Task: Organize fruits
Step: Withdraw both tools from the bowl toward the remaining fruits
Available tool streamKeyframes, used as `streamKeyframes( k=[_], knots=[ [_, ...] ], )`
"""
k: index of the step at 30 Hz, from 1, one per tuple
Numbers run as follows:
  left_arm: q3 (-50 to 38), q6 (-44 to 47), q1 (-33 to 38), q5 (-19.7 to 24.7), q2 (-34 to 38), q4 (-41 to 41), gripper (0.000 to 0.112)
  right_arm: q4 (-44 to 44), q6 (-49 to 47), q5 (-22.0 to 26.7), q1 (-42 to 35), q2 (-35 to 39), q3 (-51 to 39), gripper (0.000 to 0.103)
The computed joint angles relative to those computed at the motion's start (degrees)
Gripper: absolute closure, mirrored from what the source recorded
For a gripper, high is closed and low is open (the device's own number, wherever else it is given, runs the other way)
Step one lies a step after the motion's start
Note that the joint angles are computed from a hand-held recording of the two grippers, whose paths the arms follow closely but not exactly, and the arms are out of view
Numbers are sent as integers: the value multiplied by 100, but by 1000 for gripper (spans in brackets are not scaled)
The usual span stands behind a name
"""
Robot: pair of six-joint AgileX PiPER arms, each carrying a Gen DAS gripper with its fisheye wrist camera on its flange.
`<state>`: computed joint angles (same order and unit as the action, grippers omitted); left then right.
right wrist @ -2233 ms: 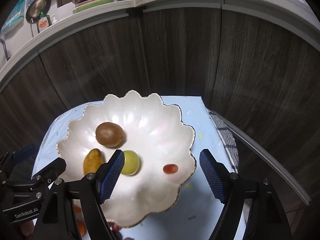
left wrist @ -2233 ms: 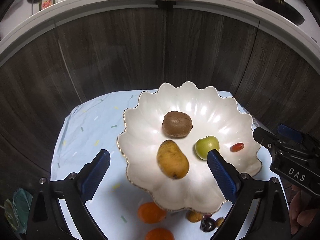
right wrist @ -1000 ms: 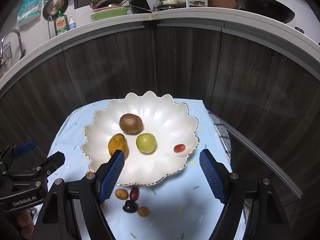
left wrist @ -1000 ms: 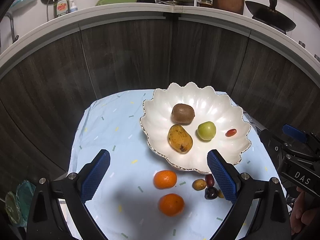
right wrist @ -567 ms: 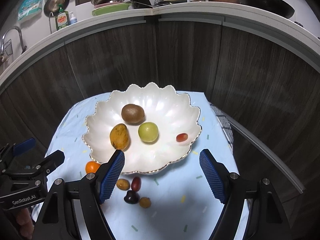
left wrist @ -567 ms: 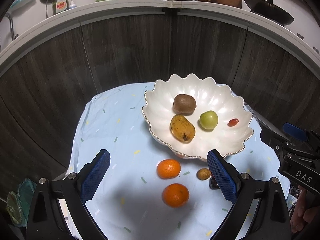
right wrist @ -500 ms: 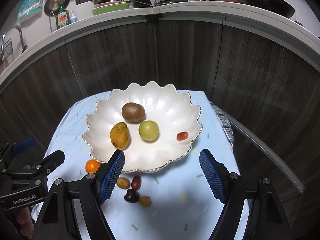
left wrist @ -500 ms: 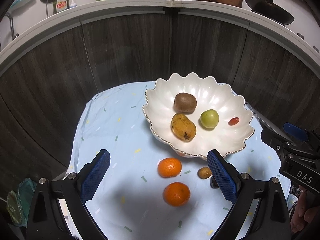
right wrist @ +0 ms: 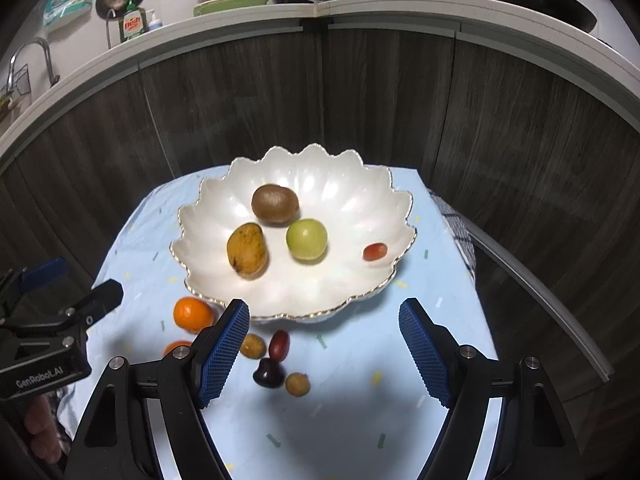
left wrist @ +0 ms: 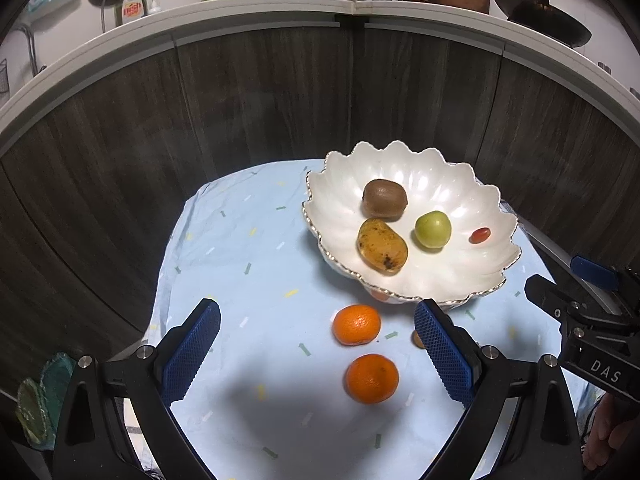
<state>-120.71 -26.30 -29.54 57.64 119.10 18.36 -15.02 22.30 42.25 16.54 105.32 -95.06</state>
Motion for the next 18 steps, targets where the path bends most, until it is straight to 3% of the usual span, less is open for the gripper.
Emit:
streamKeyframes(
  k=[18],
  knots=[
    [1444,-114,-52,-721,-423,35,13,-157,98,-470,207,-242,953,25]
  ],
)
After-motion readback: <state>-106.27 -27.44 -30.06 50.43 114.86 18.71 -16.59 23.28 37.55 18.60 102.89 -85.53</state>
